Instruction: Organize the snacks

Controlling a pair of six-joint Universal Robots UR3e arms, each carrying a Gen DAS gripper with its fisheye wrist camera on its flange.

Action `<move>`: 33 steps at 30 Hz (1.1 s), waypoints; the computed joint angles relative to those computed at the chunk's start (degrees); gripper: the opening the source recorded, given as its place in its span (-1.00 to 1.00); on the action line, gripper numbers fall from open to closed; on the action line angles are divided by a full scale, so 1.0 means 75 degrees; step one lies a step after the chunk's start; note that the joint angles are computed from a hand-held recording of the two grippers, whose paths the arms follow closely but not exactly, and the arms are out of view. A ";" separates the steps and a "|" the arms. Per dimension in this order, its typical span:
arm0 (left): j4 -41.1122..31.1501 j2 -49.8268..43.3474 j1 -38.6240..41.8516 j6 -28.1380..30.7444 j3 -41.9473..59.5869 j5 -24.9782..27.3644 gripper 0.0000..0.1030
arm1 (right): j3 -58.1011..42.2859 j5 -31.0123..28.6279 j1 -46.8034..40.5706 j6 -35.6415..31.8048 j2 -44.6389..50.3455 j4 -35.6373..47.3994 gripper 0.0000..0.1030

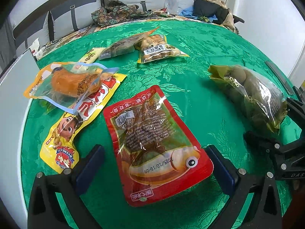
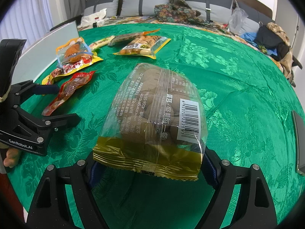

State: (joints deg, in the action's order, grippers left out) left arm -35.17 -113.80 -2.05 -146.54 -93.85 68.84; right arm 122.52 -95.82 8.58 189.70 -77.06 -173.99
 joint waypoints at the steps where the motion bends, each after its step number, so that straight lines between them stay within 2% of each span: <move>1: -0.0056 -0.0055 -0.0016 -0.0014 0.0099 0.0023 1.00 | 0.0007 -0.0008 0.0012 0.0010 -0.0006 -0.0001 0.68; 3: -0.0542 -0.0181 -0.0107 -0.0040 0.0534 0.0205 1.00 | 0.0004 0.0001 -0.0001 0.0001 -0.0001 -0.0004 0.68; 6: -0.2146 -0.0540 -0.0267 -0.0079 0.1850 0.0624 0.99 | 0.0011 -0.0003 0.0007 0.0008 -0.0007 -0.0005 0.68; 11: -0.3706 -0.1160 -0.0041 -0.0431 0.3409 0.0315 0.99 | 0.0024 -0.0012 0.0019 0.0017 -0.0016 -0.0010 0.68; 17: -0.3574 -0.1333 -0.0254 -0.0054 0.3570 0.0806 0.99 | 0.0035 -0.0005 0.0007 0.0011 -0.0011 -0.0034 0.68; 22: -0.3390 -0.1518 -0.0480 -0.0299 0.3737 0.1158 1.00 | 0.0031 0.0005 -0.0010 -0.0003 -0.0001 -0.0041 0.68; 26: -0.3848 -0.1941 -0.0557 -0.0443 0.4520 0.1220 0.99 | 0.0037 -0.0001 -0.0001 0.0005 -0.0010 -0.0036 0.68; 27: -0.3883 -0.1948 -0.0524 -0.0510 0.4555 0.1175 0.89 | 0.0037 -0.0001 0.0000 0.0006 -0.0013 -0.0033 0.68; 28: -0.3684 -0.1822 -0.0467 -0.0580 0.4340 0.1126 0.64 | 0.0029 0.0008 -0.0015 -0.0005 -0.0006 -0.0033 0.68; 31: -0.3474 -0.1190 -0.0113 -0.0181 0.3511 0.0539 0.16 | 0.0032 0.0008 -0.0016 -0.0007 -0.0005 -0.0039 0.68; 33: -0.3512 -0.0838 0.0097 0.0166 0.3081 0.0394 0.09 | 0.0043 0.0010 -0.0015 -0.0005 -0.0010 -0.0046 0.68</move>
